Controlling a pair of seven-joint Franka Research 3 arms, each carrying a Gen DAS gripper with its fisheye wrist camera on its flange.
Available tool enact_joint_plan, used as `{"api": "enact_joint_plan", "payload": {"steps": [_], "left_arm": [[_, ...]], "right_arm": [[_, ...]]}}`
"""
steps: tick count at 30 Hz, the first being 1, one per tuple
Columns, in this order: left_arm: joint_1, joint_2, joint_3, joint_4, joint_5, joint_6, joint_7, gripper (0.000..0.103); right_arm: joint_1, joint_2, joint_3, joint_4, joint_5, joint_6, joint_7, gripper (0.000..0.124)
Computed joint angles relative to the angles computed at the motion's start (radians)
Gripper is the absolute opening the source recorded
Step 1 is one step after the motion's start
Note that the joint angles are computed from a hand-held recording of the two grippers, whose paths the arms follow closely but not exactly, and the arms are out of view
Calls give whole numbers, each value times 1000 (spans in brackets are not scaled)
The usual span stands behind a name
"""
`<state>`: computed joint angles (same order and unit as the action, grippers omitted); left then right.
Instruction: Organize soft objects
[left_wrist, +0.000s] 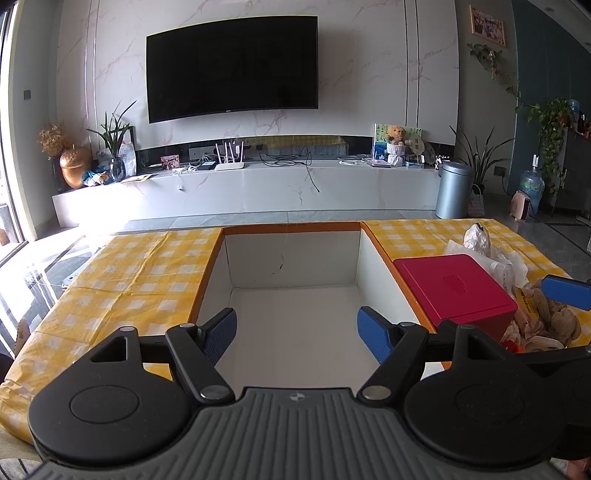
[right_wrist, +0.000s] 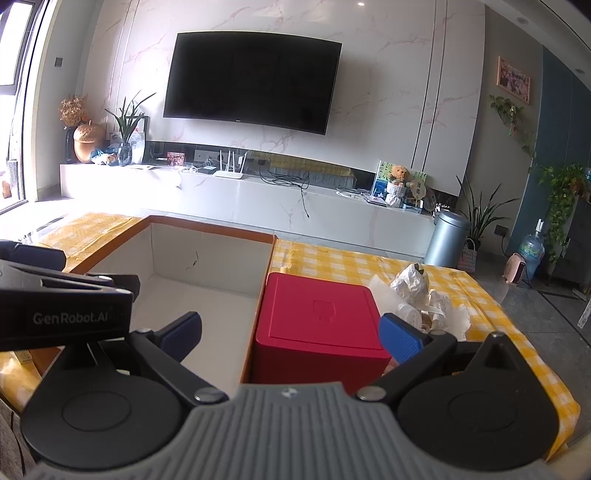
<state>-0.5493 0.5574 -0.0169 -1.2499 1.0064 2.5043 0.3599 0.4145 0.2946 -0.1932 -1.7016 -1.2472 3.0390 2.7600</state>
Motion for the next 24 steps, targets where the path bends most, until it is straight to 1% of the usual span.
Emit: {"api": "enact_joint_plan", "payload": {"steps": [24], "left_arm": [[3, -10, -3, -16, 2, -1, 2, 88]], "right_arm": [[13, 9, -10, 2, 62, -7, -64, 100]]}}
